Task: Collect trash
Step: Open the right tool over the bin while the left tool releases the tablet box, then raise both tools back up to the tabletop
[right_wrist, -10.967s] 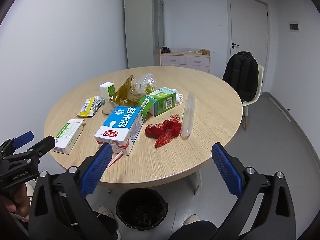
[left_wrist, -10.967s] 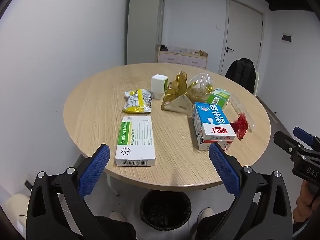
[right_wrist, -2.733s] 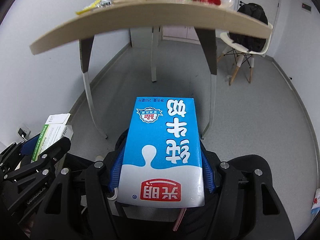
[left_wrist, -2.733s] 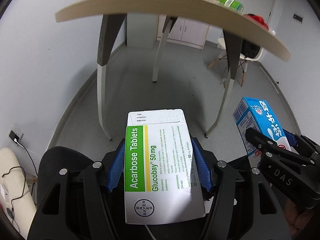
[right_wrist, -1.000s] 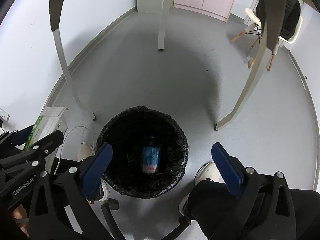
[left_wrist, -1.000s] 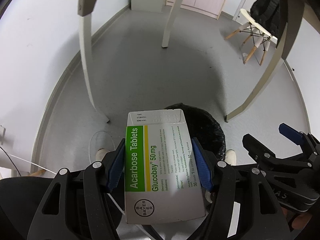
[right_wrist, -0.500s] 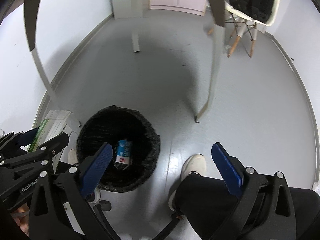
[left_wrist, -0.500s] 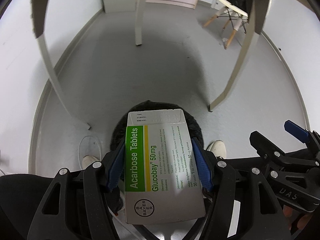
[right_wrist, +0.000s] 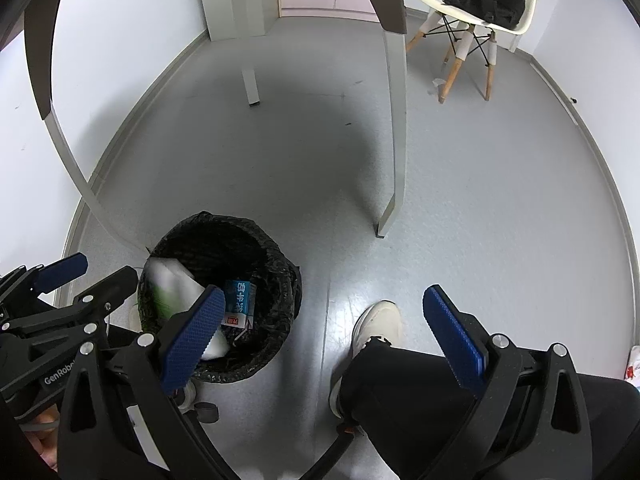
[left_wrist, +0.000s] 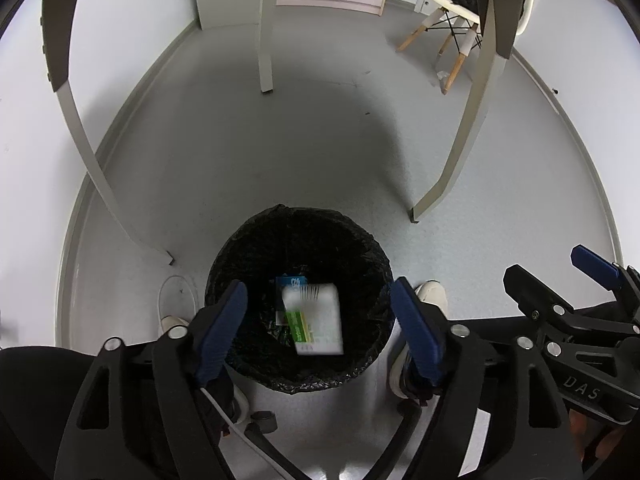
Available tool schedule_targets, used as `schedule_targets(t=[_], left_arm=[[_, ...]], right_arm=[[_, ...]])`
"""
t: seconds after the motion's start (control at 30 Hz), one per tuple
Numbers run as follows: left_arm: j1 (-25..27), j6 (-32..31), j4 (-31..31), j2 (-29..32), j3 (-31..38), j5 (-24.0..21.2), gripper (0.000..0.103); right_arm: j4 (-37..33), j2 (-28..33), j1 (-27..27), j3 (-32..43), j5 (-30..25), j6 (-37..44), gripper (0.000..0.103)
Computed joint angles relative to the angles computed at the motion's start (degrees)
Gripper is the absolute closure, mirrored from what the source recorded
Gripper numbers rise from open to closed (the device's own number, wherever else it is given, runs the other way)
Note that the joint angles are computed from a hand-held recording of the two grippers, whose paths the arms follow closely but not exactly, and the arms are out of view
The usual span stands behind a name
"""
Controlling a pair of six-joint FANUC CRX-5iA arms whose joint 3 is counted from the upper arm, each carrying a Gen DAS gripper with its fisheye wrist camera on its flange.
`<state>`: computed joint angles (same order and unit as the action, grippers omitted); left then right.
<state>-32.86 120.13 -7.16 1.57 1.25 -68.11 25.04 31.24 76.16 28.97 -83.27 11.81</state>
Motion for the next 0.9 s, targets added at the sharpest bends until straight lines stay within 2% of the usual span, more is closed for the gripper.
schedule_targets(t=[0.43, 0.9], left_arm=[[-0.43, 3.08, -2.94, -2.34, -0.49, -0.56, 0.006], [-1.08, 6.47, -6.05, -7.75, -1.56, -2.85, 0.006]], right_arm=[[0.62, -0.31, 0.28, -0.23, 0.28, -0.97, 0.008], [3.02, -0.64, 2.02, 1.92, -2.02, -0.69, 0.008]])
